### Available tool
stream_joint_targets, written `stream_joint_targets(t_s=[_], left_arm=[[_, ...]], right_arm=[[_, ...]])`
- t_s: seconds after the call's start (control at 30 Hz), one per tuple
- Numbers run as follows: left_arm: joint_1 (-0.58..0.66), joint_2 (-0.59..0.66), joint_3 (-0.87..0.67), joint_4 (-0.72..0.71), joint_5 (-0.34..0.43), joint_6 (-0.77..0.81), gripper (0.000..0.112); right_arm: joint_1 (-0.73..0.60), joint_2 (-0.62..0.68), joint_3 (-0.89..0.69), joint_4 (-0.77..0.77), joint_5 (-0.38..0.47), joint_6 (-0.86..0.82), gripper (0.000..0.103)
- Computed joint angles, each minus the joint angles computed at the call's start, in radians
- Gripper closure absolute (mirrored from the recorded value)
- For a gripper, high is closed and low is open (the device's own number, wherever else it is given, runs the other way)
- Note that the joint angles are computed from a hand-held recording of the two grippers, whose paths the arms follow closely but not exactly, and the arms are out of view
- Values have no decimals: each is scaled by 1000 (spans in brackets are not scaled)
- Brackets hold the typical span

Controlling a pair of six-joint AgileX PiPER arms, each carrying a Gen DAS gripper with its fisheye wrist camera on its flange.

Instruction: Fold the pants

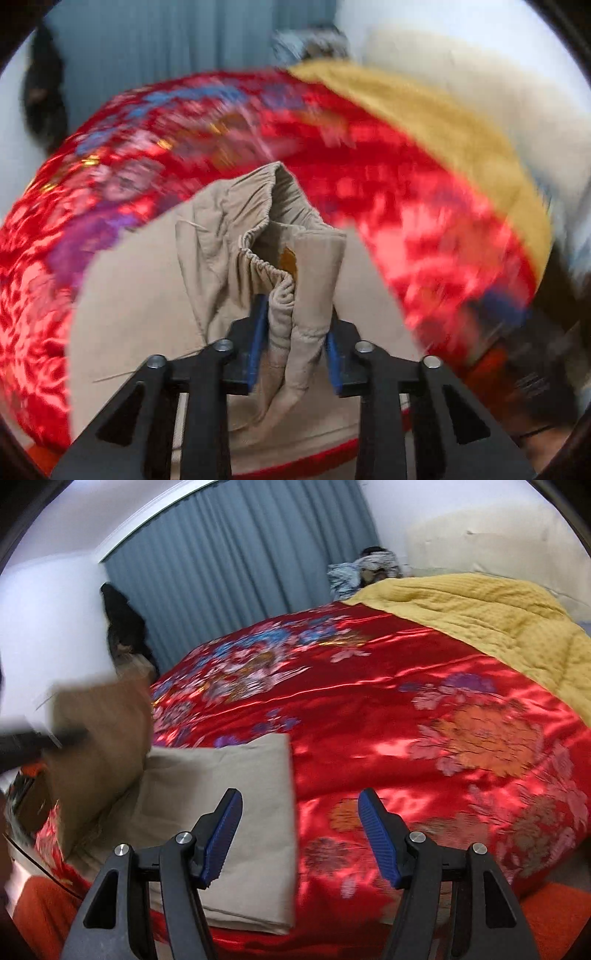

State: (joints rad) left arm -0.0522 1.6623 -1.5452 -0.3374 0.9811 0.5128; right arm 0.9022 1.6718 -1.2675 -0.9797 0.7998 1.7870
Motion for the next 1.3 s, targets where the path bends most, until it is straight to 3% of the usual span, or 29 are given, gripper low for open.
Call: stream_joint_targets(t_s=[0.1,0.17,0.27,0.33,0.4,0.5,0.57,0.67,0.77,0.9,1.03,1.1,1.13,1.23,1.3], left_arm=[[21,-33,45,-46,41,37,65],[120,-74,34,-189,118,130,41],[291,-124,-5,-319,177,217,31],[392,-115,-44,-347,186,231,31],[463,-108,-47,-325,128,218,31],[519,-120,35,-224,-51,183,35],[529,-96,76,-178,-92,163,47],[524,-76,133,-148,-79,190,69],[500,-81,192,-152,-84,238,81],[486,-101,206,-139,-92,239,82],[521,-108,203,-173,-57,273,82],[529,-117,195,-192,-49,286,82],[537,-129,191,-222,-38,309,81],[532,-175,203,-284,-18,372,81],[481,-165,213,-243,-27,359,81]], right_arm=[[-9,-42,55,-13,9,73,38],[-14,-68,85,-29,13,118,38],[-33,-92,121,-46,-19,164,38],[-47,-87,119,-43,-63,149,38],[-51,-69,101,-35,-129,107,38],[-54,-44,66,7,-272,9,38],[-49,-18,16,116,-357,-162,38],[-34,47,-92,326,-389,-462,39],[-32,141,-259,533,-313,-762,40],[-102,273,-479,878,-161,-1162,50],[-140,409,-695,973,33,-1288,55],[-156,474,-805,1009,121,-1336,73],[-156,497,-862,989,175,-1343,91],[-180,431,-826,1035,156,-1404,95],[-214,384,-752,1057,112,-1421,95]])
